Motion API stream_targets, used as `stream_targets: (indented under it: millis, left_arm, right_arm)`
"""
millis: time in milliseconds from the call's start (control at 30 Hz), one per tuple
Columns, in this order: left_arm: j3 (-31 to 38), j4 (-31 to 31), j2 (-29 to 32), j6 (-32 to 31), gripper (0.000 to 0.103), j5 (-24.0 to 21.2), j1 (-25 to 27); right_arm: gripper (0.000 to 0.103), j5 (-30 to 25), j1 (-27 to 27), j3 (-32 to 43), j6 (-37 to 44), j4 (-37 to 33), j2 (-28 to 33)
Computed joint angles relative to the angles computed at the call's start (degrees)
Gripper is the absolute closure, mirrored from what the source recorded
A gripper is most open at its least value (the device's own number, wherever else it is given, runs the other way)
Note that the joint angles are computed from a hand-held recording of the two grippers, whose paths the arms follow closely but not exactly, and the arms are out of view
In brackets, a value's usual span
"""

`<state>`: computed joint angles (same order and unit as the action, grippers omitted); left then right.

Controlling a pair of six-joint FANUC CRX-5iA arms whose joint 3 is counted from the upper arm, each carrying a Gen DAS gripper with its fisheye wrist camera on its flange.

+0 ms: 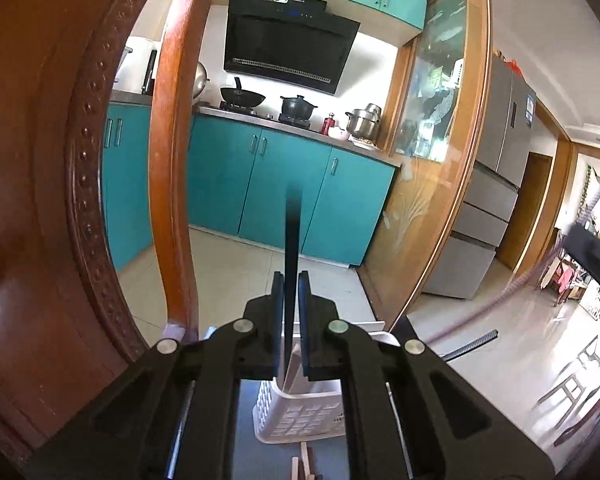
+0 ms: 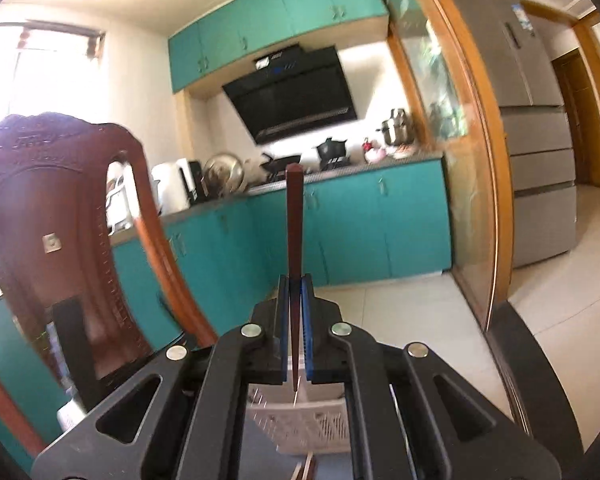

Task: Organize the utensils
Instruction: 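Lift both chopsticks into the white holder and open both grippers, then lower both tools back toward the remaining chopsticks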

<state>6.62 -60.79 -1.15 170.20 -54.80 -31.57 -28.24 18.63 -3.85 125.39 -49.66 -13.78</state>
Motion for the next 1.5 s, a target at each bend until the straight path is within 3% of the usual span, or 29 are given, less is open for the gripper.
stream_targets:
  millis: [167,267,333,567,633,700,800,900,1000,1067,1133,1200,1300,1500]
  left_arm:
    - [-3.1,-1.5,-3.4,2.3,0.081,-1.1,-1.8]
    - [-4.9,-2.2,-5.2,4.2,0.076,-0.9,-2.2]
    - [-5.9,-3.8,-5.9,6.4,0.072,-3.0,-3.8]
    - [-8.2,-1.8,-7.0,4.5,0.071,-2.6,-4.1]
    - [-8.5,-1.2,-6.9,3.6,0.071,-2.4,-4.1]
    - [-8.7,0.4,-6.5,2.1,0.071,-1.8,-3.5]
    - [-9.6,4.9,-6.0,-1.3,0.071,0.1,-1.8]
    - [-11.6,17.6,-5.3,-11.3,0.071,5.2,3.8]
    - [-12.2,32.5,-1.7,-25.9,0.071,5.5,8.9]
    - [-12.6,38.5,0.4,-32.0,0.071,4.9,10.6]
    - [-13.4,42.6,1.7,-35.7,0.071,5.2,11.7]
    - [-13.8,45.2,2.8,-38.6,0.071,5.3,12.2]
    - [-12.7,46.3,4.5,-40.4,0.071,4.3,12.2]
    - [-13.2,49.2,6.7,-43.7,0.07,3.4,12.4]
  right_arm:
    - [0.096,5.5,3.4,-1.5,-3.1,4.8,2.7]
    - [0.096,6.0,4.2,-1.3,-4.8,6.9,4.3]
    - [0.096,7.2,5.4,-2.0,-6.8,9.4,4.7]
    - [0.092,8.8,8.3,-4.3,-17.2,19.6,5.2]
    - [0.082,7.6,7.2,-4.0,-14.9,16.6,4.4]
    - [0.081,7.5,6.9,-4.8,-13.8,15.8,2.7]
    - [0.081,8.1,6.3,-6.5,-11.7,14.3,-0.3]
    - [0.081,3.3,1.3,-7.4,1.0,2.1,-3.8]
    - [0.078,0.6,-0.2,-9.7,5.1,0.5,-4.5]
    - [0.073,-1.0,2.1,-10.6,-0.1,8.5,-2.1]
    - [0.073,-4.9,5.3,-10.1,-11.8,21.3,3.0]
    - [0.073,-10.2,6.6,-8.1,-21.7,29.1,8.1]
    - [0.073,-14.5,6.6,-6.0,-27.8,32.6,12.2]
    - [0.069,-14.6,7.9,-6.8,-29.4,34.5,12.2]
